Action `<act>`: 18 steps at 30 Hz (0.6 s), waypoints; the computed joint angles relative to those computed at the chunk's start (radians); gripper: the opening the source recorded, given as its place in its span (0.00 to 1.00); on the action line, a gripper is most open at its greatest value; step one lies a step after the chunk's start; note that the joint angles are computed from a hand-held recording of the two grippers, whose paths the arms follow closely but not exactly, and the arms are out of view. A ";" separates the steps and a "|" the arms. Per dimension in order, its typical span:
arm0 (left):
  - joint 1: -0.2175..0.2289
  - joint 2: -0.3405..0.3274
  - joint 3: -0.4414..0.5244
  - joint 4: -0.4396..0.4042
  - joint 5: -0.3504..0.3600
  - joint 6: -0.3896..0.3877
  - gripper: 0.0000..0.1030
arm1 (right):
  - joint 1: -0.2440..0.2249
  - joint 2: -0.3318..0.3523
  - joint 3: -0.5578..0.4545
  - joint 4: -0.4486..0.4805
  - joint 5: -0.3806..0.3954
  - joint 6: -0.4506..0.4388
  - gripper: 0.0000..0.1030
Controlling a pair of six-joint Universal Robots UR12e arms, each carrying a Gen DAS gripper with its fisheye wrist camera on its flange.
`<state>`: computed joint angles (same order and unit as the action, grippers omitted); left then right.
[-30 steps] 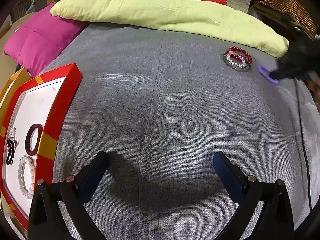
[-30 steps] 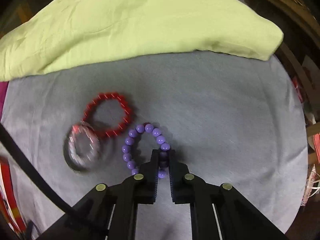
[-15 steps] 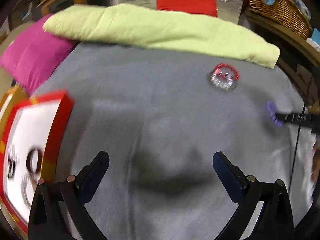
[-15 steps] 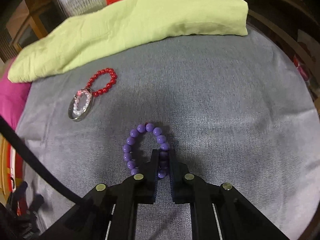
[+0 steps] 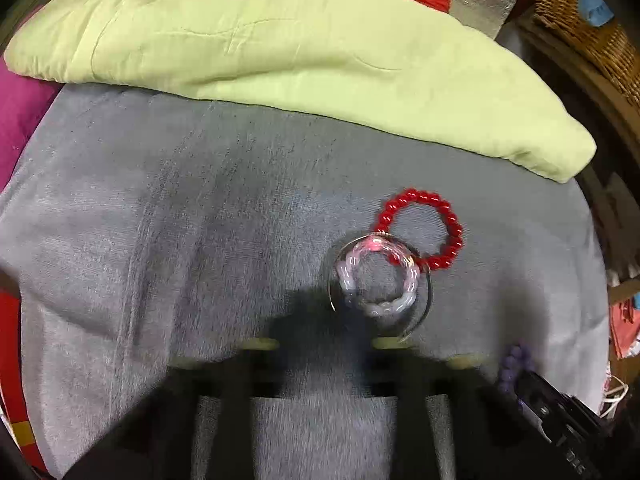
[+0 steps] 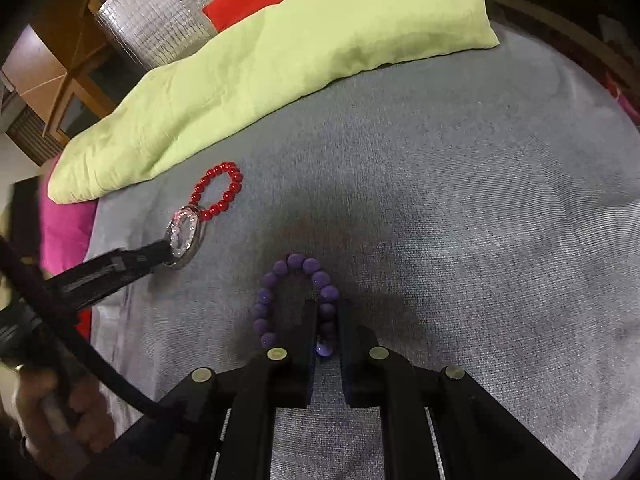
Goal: Organize jewelry
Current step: 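Grasp the silver open bangle with the left tool while the right tool holds the purple bracelet, then carry the silver bangle and purple bracelet over the red-rimmed tray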
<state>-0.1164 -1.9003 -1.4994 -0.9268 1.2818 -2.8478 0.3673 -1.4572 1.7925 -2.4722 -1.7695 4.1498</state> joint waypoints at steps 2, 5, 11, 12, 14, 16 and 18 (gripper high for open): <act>0.004 0.010 -0.012 0.012 -0.011 0.001 0.02 | -0.010 0.005 -0.002 -0.020 0.018 0.005 0.10; 0.021 0.044 -0.050 0.044 -0.035 0.029 0.02 | -0.012 0.001 0.008 -0.033 0.023 0.011 0.10; 0.066 0.108 -0.107 0.061 -0.086 0.056 0.02 | 0.009 0.022 -0.020 -0.025 0.001 0.034 0.10; 0.074 0.114 -0.110 0.057 -0.093 0.062 0.02 | 0.009 0.022 -0.019 -0.028 0.000 0.033 0.10; 0.091 0.137 -0.136 0.063 -0.102 0.082 0.02 | 0.014 0.025 -0.021 -0.030 -0.004 0.031 0.10; 0.108 0.151 -0.159 0.073 -0.097 0.100 0.02 | 0.018 0.032 -0.027 -0.035 -0.004 0.023 0.10; 0.116 0.156 -0.174 0.082 -0.088 0.106 0.02 | 0.023 0.035 -0.032 -0.040 -0.008 0.020 0.10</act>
